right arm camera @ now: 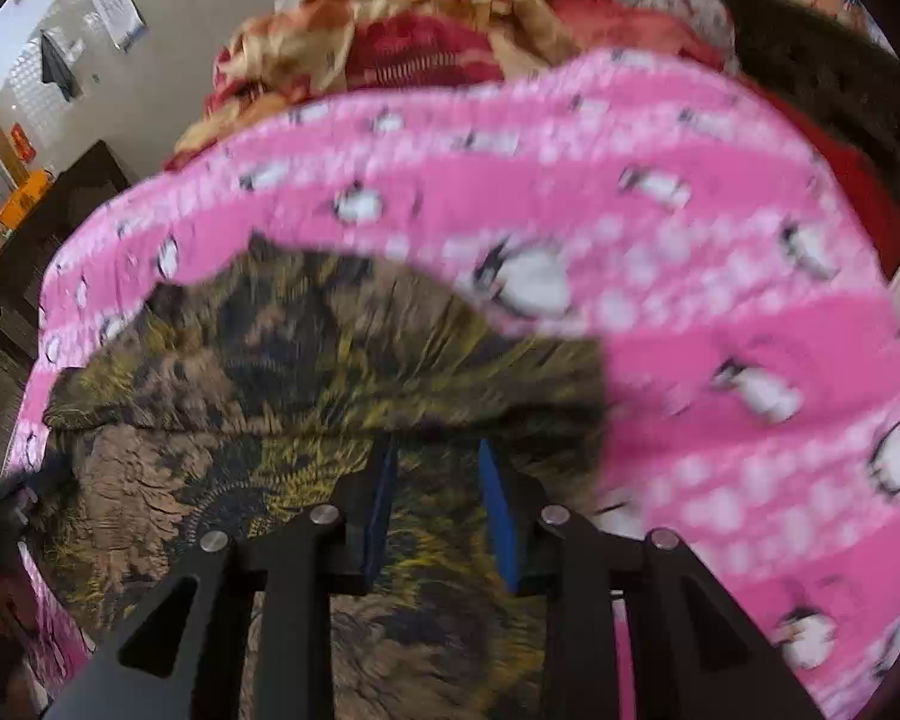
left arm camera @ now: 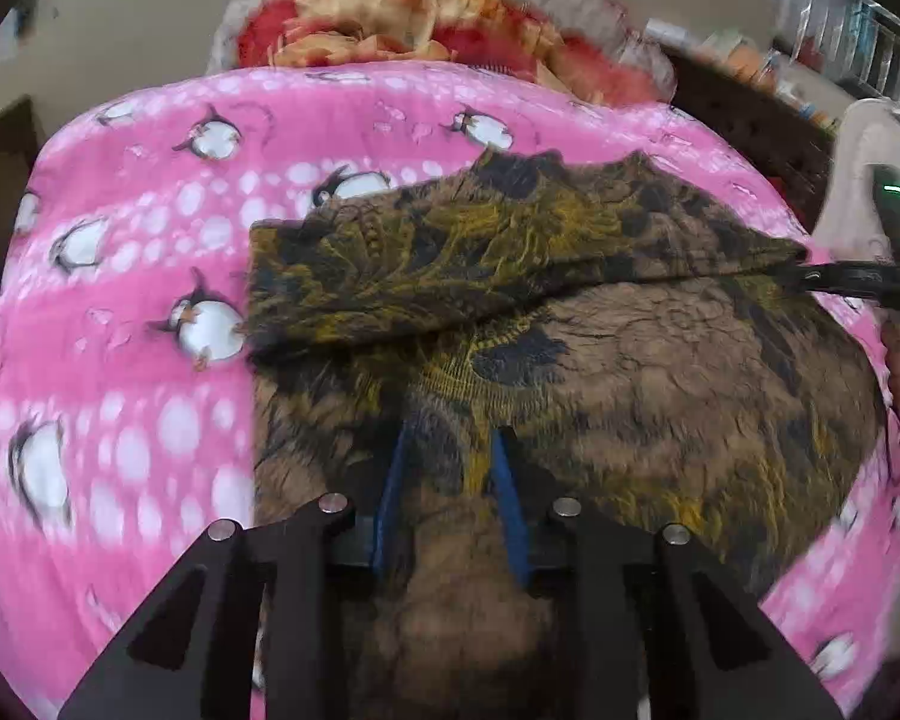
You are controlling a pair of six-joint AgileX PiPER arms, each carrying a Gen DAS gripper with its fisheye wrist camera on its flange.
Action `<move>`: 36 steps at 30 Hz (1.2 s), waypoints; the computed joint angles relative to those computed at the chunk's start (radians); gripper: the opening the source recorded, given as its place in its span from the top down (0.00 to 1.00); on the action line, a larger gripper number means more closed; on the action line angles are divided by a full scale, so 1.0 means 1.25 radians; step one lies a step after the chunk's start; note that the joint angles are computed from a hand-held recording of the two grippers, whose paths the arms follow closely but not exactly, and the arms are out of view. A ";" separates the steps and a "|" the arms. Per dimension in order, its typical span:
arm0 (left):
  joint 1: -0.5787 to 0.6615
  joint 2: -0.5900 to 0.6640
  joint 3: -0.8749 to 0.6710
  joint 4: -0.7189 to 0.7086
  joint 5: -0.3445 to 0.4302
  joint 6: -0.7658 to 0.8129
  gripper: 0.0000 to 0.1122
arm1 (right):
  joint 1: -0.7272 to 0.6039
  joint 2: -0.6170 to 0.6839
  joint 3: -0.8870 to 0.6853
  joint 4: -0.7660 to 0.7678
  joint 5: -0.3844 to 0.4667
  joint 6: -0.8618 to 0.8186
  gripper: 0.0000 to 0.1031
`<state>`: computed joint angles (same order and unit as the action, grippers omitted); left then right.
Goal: Fold small clothes
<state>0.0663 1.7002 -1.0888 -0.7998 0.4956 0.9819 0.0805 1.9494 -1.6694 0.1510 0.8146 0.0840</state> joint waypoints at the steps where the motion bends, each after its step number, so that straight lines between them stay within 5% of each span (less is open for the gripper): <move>1: 0.002 -0.025 0.029 0.023 -0.009 -0.008 0.92 | 0.008 0.008 0.007 -0.023 -0.002 0.017 0.71; 4: 0.003 -0.041 -0.003 0.168 0.061 -0.178 0.92 | 0.027 0.002 0.056 -0.064 -0.051 0.029 0.68; 6: -0.008 -0.011 -0.095 0.264 0.148 -0.300 0.92 | 0.028 0.019 0.017 -0.067 -0.007 0.023 0.65; 10: -0.067 0.147 -0.365 0.368 0.309 -0.485 0.92 | 0.053 0.081 -0.089 -0.117 0.072 0.031 0.43; 14: -0.126 0.353 -0.685 0.457 0.418 -0.606 0.92 | 0.093 0.225 -0.334 -0.222 0.204 0.056 0.20; 15: -0.119 0.395 -0.765 0.437 0.435 -0.622 0.92 | 0.090 0.263 -0.414 -0.217 0.237 0.045 0.20; 17: -0.097 0.457 -0.917 0.438 0.452 -0.685 0.92 | 0.085 0.292 -0.518 -0.236 0.246 0.042 0.45; 20: -0.058 0.434 -0.942 0.470 0.388 -0.823 0.92 | 0.077 0.212 -0.449 -0.284 0.115 0.116 0.43; 24: -0.048 0.321 -0.725 0.386 0.217 -0.777 0.91 | 0.073 0.115 -0.289 -0.296 -0.026 0.217 0.42; 27: -0.072 0.319 -0.635 0.307 0.175 -0.702 0.91 | 0.088 0.111 -0.223 -0.320 -0.065 0.314 0.42; 29: -0.083 0.336 -0.594 0.303 0.162 -0.668 0.91 | 0.111 0.145 -0.218 -0.401 -0.025 0.384 0.42; 31: -0.076 0.291 -0.461 0.218 0.075 -0.538 0.91 | 0.108 0.175 -0.194 -0.428 -0.039 0.385 0.39; 33: -0.045 0.244 -0.371 0.076 0.031 -0.421 0.91 | 0.069 0.152 -0.117 -0.343 -0.135 0.351 0.34; 36: -0.017 0.255 -0.369 -0.003 0.049 -0.393 0.91 | 0.030 0.176 -0.147 -0.209 -0.128 0.256 0.28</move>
